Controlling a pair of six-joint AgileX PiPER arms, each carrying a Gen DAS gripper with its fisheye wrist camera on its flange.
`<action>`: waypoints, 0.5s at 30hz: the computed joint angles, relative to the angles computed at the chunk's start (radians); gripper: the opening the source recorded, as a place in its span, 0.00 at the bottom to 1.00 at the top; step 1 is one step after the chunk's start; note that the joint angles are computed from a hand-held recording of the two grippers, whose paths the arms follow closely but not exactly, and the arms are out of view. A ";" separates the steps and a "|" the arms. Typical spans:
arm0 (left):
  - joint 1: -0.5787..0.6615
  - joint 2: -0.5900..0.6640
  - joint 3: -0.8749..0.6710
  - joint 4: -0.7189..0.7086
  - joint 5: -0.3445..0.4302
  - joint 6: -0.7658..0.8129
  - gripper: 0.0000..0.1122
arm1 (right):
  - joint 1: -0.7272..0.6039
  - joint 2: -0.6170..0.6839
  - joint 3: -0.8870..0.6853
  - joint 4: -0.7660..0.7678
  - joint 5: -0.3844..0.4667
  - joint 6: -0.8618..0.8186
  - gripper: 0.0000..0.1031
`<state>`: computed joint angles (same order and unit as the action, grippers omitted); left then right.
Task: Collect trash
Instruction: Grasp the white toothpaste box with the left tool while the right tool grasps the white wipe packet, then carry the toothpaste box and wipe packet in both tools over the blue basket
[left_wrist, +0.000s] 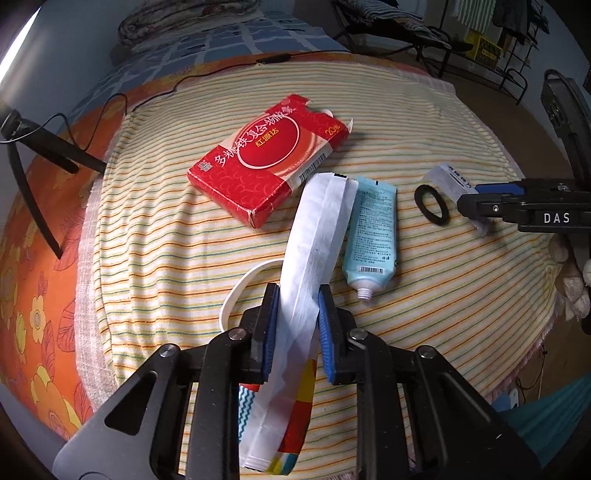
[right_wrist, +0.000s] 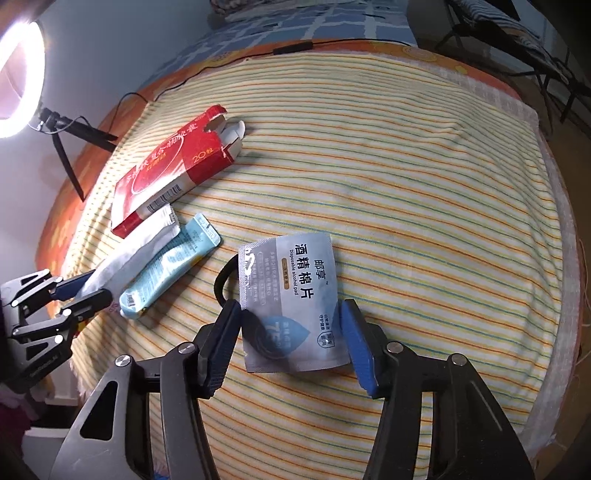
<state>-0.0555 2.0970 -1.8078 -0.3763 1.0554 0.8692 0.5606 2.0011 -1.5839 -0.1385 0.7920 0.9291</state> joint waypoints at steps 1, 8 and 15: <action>0.005 -0.004 0.000 -0.007 0.007 0.004 0.17 | 0.002 -0.010 0.011 -0.007 -0.008 0.011 0.53; 0.060 -0.074 0.059 -0.058 0.034 0.045 0.16 | 0.028 -0.106 0.104 -0.066 -0.040 0.086 0.53; 0.126 -0.139 0.094 -0.116 0.091 0.079 0.16 | 0.093 -0.175 0.116 -0.136 -0.011 0.161 0.53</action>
<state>0.0707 1.9581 -1.7134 -0.4919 1.1469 0.9486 0.6535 1.8258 -1.4675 -0.2747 0.7809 1.0903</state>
